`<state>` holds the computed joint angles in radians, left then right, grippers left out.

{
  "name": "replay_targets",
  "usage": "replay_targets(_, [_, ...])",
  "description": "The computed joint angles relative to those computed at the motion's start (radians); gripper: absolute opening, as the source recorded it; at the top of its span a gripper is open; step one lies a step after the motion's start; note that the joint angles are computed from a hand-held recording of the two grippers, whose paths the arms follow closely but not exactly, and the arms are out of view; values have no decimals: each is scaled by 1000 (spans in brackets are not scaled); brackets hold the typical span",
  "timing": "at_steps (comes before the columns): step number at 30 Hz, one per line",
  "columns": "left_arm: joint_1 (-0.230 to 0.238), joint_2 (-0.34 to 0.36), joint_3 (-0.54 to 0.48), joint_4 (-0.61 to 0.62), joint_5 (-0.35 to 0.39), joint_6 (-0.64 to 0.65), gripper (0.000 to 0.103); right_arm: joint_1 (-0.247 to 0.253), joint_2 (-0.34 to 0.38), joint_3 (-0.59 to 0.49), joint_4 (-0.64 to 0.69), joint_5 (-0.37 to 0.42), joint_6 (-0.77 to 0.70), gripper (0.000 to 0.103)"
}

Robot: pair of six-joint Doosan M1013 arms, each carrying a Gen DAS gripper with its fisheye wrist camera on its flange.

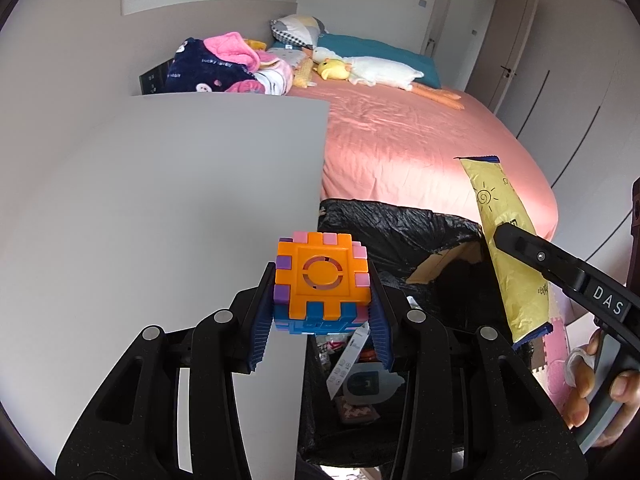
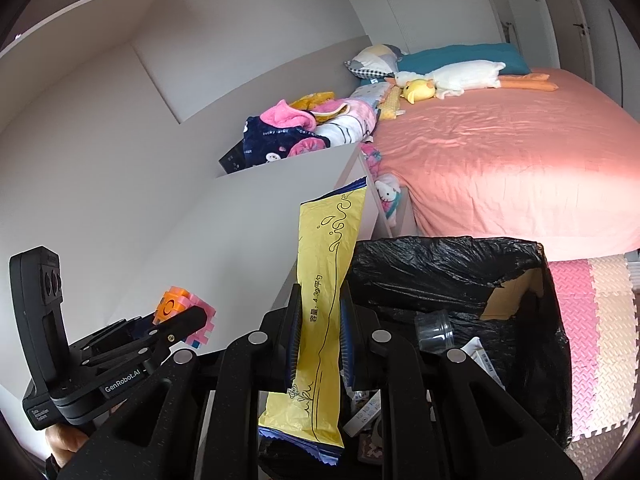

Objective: Collect trash
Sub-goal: 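Lift the cube and yellow tube and carry them over the black trash bag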

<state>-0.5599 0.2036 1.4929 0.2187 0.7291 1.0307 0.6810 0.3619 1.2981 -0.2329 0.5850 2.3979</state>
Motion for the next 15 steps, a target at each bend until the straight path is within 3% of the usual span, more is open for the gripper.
replay_targets(15, [-39,49,-65,-53,28,113,41,-33,-53,77,-79,-16,118,18])
